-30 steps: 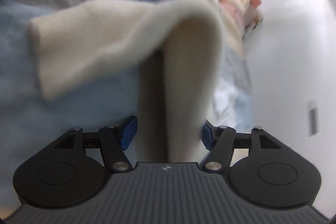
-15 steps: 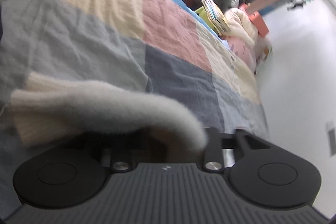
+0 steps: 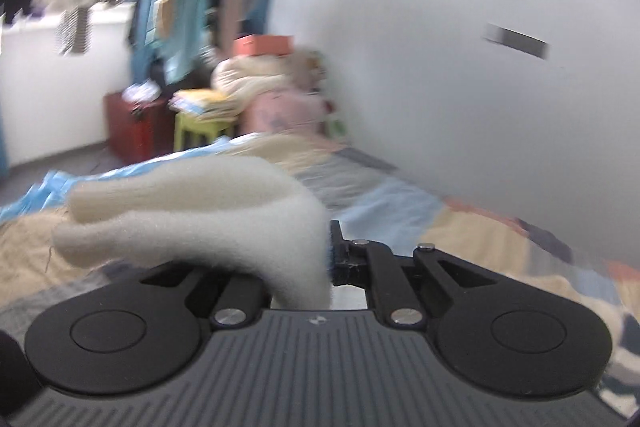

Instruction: Fold large clothes

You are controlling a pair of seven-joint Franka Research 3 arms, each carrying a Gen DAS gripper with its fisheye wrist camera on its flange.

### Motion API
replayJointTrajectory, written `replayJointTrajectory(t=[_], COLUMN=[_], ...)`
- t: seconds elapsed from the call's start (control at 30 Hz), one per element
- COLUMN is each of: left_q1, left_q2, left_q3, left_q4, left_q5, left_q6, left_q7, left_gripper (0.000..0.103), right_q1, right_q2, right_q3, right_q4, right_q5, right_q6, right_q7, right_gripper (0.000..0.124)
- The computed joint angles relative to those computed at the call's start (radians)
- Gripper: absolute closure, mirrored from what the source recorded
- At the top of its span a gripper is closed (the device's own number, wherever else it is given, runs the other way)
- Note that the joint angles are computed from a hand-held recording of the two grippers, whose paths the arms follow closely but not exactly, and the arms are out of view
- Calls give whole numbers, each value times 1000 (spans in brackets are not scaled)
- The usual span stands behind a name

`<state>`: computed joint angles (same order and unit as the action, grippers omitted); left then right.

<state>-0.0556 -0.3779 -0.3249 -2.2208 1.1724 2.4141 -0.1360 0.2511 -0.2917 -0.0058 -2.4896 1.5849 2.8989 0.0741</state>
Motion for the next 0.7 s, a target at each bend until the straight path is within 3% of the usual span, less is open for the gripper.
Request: replayJointTrajectory(t=[0.1, 0.27, 0.5, 0.6, 0.7], left_q1=[-50, -167, -335, -386, -422], left_q2=[98, 314, 589, 681, 762], left_q3=[-52, -119, -111, -94, -83], left_q4=[112, 314, 496, 526, 552], left_q5=[12, 91, 145, 121, 63], left_q6=[-7, -107, -111, -66, -1], left_q7=[85, 163, 109, 113, 127], left_gripper=[93, 93, 93, 93, 93], right_q1=[-9, -52, -113, -119, -120], right_q2=[-68, -148, -165, -139, -116], right_q3=[-13, -45, -84, -76, -104], right_q4=[-33, -72, -88, -82, -75], right_q5=[60, 86, 14, -52, -111], right_q6=[-19, -66, -122, -80, -111], right_q7=[-71, -65, 67, 138, 215], right_gripper=[86, 86, 86, 86, 86])
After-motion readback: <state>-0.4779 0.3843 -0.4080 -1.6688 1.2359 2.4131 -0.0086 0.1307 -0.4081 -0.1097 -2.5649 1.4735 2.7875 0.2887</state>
